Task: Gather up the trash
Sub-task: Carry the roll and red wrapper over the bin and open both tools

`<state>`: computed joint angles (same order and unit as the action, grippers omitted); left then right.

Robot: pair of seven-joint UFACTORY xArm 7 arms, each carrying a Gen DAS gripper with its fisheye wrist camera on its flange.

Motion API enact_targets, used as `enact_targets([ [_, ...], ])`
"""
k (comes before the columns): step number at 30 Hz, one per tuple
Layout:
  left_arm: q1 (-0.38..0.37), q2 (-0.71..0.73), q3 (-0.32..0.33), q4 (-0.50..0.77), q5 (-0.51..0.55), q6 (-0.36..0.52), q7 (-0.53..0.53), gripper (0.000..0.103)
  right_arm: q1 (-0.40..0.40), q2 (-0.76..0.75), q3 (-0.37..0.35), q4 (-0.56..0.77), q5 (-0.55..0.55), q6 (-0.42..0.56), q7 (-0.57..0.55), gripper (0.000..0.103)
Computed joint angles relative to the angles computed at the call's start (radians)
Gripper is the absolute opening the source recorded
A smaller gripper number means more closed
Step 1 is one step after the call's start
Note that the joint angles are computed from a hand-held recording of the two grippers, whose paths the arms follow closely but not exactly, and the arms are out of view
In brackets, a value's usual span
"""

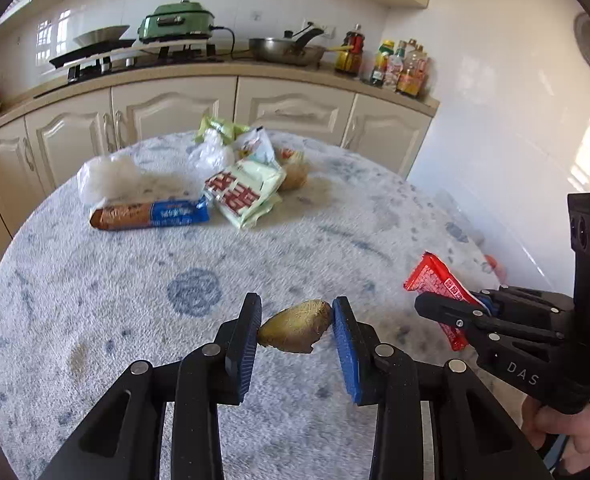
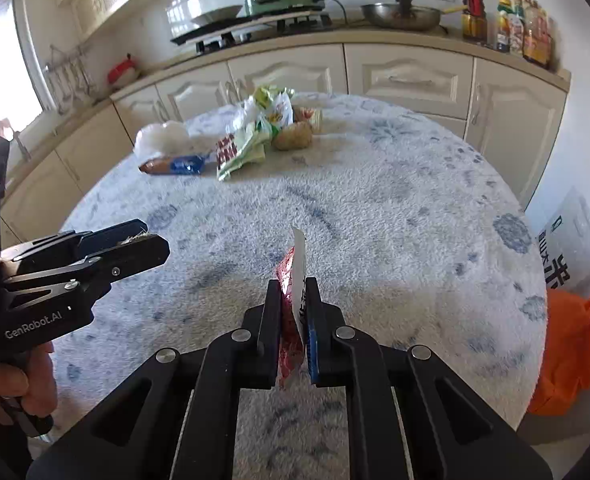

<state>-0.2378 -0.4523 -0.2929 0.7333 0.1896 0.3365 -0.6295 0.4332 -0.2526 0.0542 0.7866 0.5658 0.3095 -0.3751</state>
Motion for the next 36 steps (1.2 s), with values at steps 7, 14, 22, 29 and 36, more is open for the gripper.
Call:
enact_targets([
  [7, -0.004, -0.012, -0.042, 0.050, 0.020, -0.019, -0.017, 0.032, -0.013, -0.125, -0.038, -0.047, -0.007, -0.017, 0.019, 0.010],
  [14, -0.053, 0.087, -0.082, 0.179, 0.037, -0.059, -0.002, 0.032, -0.118, -0.292, -0.083, -0.120, -0.131, -0.006, 0.124, 0.010],
  [22, -0.190, 0.342, -0.107, 0.409, 0.063, -0.089, 0.013, 0.032, -0.313, -0.462, -0.132, -0.222, -0.294, 0.063, 0.246, 0.010],
  [29, -0.341, 0.598, -0.090, 0.648, 0.074, -0.030, 0.046, 0.032, -0.450, -0.514, -0.215, -0.300, -0.367, 0.122, 0.267, 0.010],
  [36, -0.470, 0.871, -0.057, 0.947, 0.010, 0.157, 0.168, 0.032, -0.491, -0.415, -0.312, -0.355, -0.323, 0.111, 0.220, 0.010],
])
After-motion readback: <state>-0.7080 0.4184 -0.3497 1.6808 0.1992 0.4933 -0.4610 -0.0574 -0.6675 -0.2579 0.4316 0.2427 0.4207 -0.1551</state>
